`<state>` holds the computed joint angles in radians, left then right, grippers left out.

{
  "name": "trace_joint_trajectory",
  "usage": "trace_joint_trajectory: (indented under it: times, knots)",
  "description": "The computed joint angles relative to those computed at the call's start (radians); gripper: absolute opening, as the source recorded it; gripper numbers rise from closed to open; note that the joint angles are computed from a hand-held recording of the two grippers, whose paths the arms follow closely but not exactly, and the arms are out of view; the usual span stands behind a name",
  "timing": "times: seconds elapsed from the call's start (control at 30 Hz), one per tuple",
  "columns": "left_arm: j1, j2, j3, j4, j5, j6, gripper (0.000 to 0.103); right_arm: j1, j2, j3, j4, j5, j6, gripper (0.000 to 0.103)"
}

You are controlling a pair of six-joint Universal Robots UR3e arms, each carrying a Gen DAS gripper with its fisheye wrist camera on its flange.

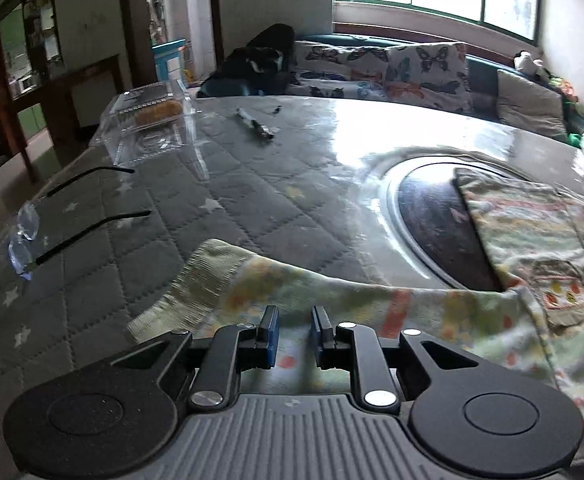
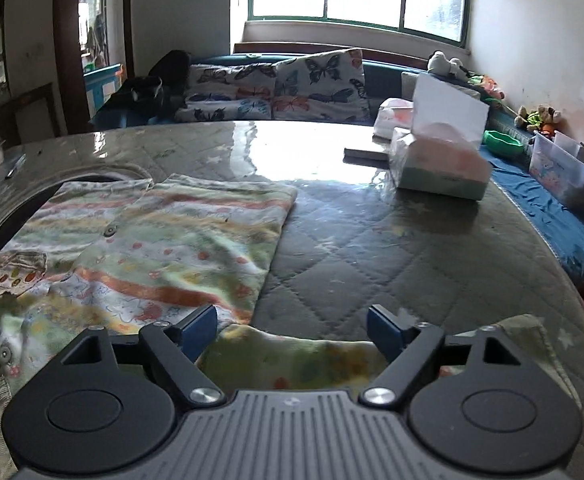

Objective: Fold clothes

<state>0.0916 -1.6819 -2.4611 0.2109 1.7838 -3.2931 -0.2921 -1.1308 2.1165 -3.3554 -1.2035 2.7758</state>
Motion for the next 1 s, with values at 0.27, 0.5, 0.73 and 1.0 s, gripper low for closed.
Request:
trace_joint_trajectory:
  times: [0.27,0.5,0.73,1.0]
  knots:
    - [-0.038,-0.011,0.164,-0.112,-0.048,0.016,0.022,0.018,0.022,-0.144,0.133,0.004,0.027,0.069]
    - [-0.138,-0.222,0.494,-0.220,-0.090,0.023,0.038,0.060,0.135,-0.402,0.292,0.010,0.081,0.054]
    - [-0.185,-0.453,0.826,-0.328,-0.122,0.066,0.039,0.103,0.286,-0.681,0.432,-0.020,0.122,0.043]
    - [-0.177,-0.627,1.058,-0.431,-0.142,0.070,0.039,0.127,0.429,-0.917,0.585,-0.027,0.135,0.033]
